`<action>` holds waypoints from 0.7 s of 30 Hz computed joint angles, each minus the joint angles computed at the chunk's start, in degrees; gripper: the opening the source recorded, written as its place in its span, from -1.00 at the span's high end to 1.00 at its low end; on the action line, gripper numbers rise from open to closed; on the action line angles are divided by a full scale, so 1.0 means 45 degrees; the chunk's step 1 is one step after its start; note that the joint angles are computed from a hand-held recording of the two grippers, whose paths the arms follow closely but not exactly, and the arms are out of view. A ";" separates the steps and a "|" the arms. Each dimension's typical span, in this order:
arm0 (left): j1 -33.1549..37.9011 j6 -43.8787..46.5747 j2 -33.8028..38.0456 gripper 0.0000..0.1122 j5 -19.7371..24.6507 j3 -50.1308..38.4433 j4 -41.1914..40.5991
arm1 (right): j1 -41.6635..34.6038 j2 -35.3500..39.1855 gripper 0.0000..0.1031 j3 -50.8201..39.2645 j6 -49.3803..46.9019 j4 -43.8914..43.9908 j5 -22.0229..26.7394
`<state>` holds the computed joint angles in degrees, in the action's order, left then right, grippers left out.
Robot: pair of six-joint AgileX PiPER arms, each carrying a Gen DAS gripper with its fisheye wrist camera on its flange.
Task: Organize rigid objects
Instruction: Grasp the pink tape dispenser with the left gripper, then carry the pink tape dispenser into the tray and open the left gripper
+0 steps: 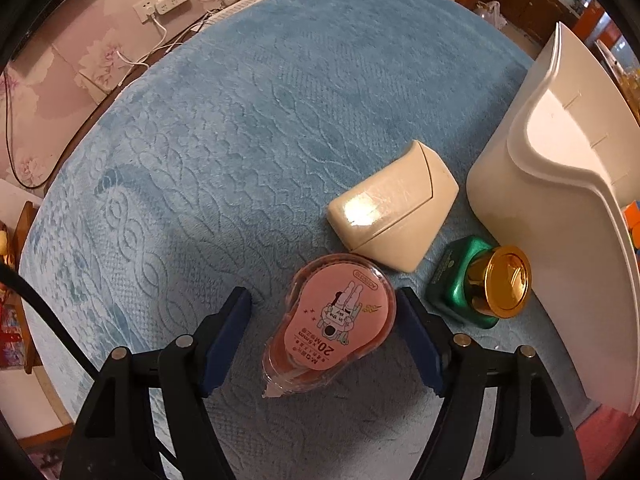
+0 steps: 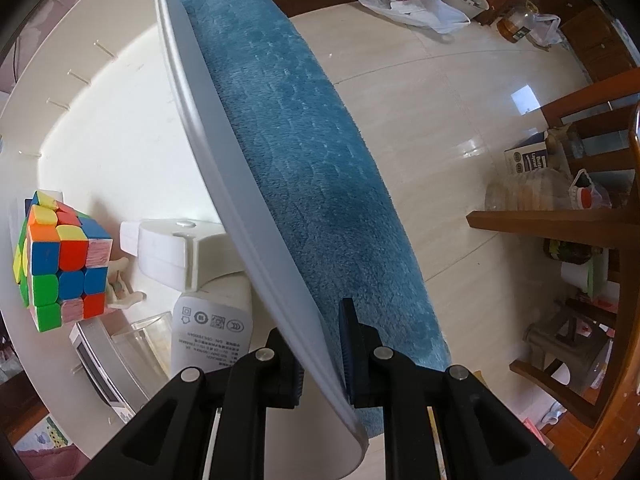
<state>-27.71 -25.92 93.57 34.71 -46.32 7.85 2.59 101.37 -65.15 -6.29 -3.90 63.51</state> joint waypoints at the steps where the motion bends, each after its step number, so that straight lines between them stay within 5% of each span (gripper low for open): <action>1: -0.0116 -0.0294 -0.0117 -0.26 -0.0079 0.0115 0.0162 | -0.0021 0.0011 0.70 0.0010 -0.0065 0.0024 -0.0023; 7: -0.1335 -0.2469 -0.0510 0.00 0.0279 0.0240 0.1178 | -0.0123 0.0111 0.70 -0.0081 -0.0601 0.0169 0.0057; 21: -0.6155 -1.0560 -0.1534 0.01 0.2254 0.0772 0.0955 | -0.0646 0.0383 0.72 -0.0270 -0.2638 0.0986 0.0304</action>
